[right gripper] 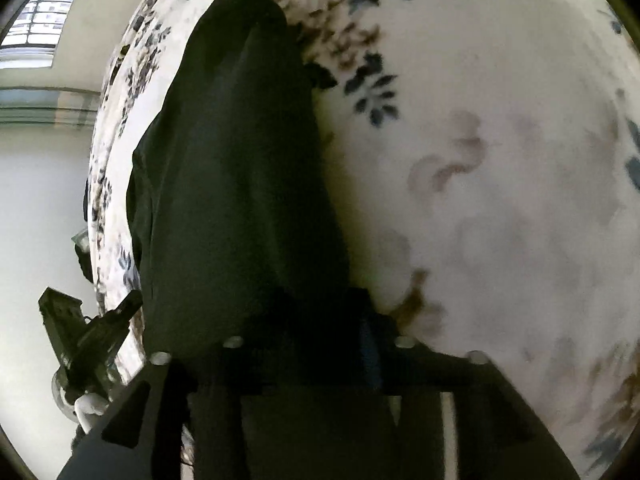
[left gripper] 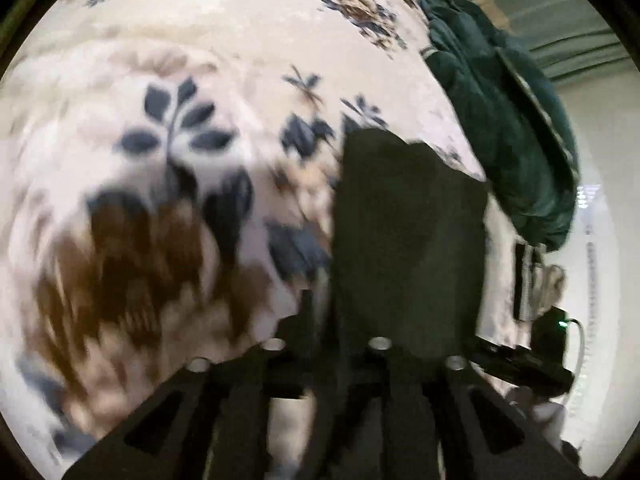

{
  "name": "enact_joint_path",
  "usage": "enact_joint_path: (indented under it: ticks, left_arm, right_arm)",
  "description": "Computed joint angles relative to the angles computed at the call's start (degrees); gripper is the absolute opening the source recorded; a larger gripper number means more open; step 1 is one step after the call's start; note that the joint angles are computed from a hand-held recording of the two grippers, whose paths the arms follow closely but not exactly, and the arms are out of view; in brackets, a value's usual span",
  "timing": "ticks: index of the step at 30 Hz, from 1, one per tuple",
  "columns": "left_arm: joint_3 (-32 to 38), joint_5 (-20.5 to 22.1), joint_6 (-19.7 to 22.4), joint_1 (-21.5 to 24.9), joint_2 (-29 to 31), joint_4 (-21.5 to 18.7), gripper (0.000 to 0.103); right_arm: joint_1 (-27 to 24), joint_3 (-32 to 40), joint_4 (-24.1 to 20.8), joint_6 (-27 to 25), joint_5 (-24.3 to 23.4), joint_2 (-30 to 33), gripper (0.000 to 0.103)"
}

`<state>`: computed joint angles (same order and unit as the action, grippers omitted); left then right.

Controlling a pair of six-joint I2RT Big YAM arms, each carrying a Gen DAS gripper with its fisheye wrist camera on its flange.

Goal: Fold small clothes

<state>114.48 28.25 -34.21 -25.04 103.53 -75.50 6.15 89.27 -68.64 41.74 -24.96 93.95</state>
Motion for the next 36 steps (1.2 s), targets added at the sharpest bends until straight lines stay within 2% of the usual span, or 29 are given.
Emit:
enact_joint_path:
  ticks: [1,2,4,6,7,9,10,11,12,15,19,22,25,28,30,32,33,34,36]
  left_arm:
    - [-1.62,0.74,-1.06,-0.25,-1.08,0.4,0.031]
    - [-2.91,1.06,-1.98,-0.78,-1.85,0.63,0.035]
    - [-4.88,0.19,-2.78,-2.21,-2.92,1.19,0.035]
    - [-4.2,-2.68,-1.07,-3.64,-2.59,0.76,0.035]
    - [-3.11,-6.26,0.96,-4.54,-1.92,-1.25,0.035]
    - [-2.32,-9.71,2.28,-5.0,-0.85,-3.65,0.036]
    - [-3.18,-10.05,1.92,-4.76,-1.26,-3.7,0.037]
    - [-4.5,-8.41,0.94,-4.06,-2.27,-3.39,0.036]
    - [-4.78,-7.42,0.58,-3.7,-2.91,-3.9,0.035]
    - [-6.8,-5.56,2.62,-3.18,-7.27,-5.62,0.036]
    - [-12.65,-3.46,2.74,-3.84,-15.5,-8.15,0.043]
    - [-18.33,-1.89,0.65,-6.67,-20.78,-9.75,0.044]
    - [-24.86,0.51,-2.41,-10.62,-25.18,-11.27,0.044]
    - [-30.91,1.24,-4.77,-14.72,-28.2,-11.06,0.044]
    - [-33.89,-0.34,-5.22,-17.56,-29.22,-11.06,0.044]
    - [-36.81,0.09,-6.55,-19.03,-30.51,-8.07,0.044]
    - [-37.44,-1.05,-6.74,-19.72,-30.78,-6.66,0.044]
    - [-37.83,-1.32,-6.88,-20.01,-30.85,-5.33,0.048]
    - [-38.89,-1.03,-7.61,-20.18,-31.33,-2.97,0.051]
  right_arm:
    - [0.08,-0.16,-0.67,-0.08,-0.12,-0.46,0.05]
    - [0.09,-1.13,-0.71,0.14,-0.95,-1.44,0.051]
    - [0.41,-3.19,-1.14,0.89,-2.57,-3.11,0.061]
    - [1.17,-6.49,0.99,2.16,-5.94,-4.92,0.062]
    - [1.87,-7.98,2.32,3.09,-6.72,-5.62,0.062]
    - [3.86,-8.64,1.64,1.88,-2.71,-6.05,0.059]
    - [4.89,-8.11,-0.65,0.73,1.63,-5.74,0.048]
    - [5.36,-8.3,-1.55,0.96,3.65,-5.64,0.047]
    - [5.29,-9.16,-0.69,2.43,3.55,-6.21,0.047]
    - [5.32,-9.63,-1.74,4.98,1.76,-7.86,0.051]
    - [6.96,-12.85,-3.68,7.13,-0.45,-14.43,0.057]
    - [10.42,-17.26,-5.91,11.16,-1.06,-21.58,0.057]
    - [15.66,-22.78,-7.82,18.37,-0.93,-29.49,0.057]
    - [23.75,-27.58,-7.79,28.17,0.05,-34.89,0.057]
    - [28.95,-30.44,-6.34,34.06,0.95,-36.87,0.057]
    - [33.57,-33.06,-4.66,38.15,1.52,-37.52,0.057]
    - [35.2,-34.41,-3.68,40.03,1.88,-38.09,0.057]
    - [36.83,-35.65,-2.45,42.07,2.67,-38.65,0.057]
    - [39.38,-37.1,-0.06,44.86,5.2,-38.85,0.058]
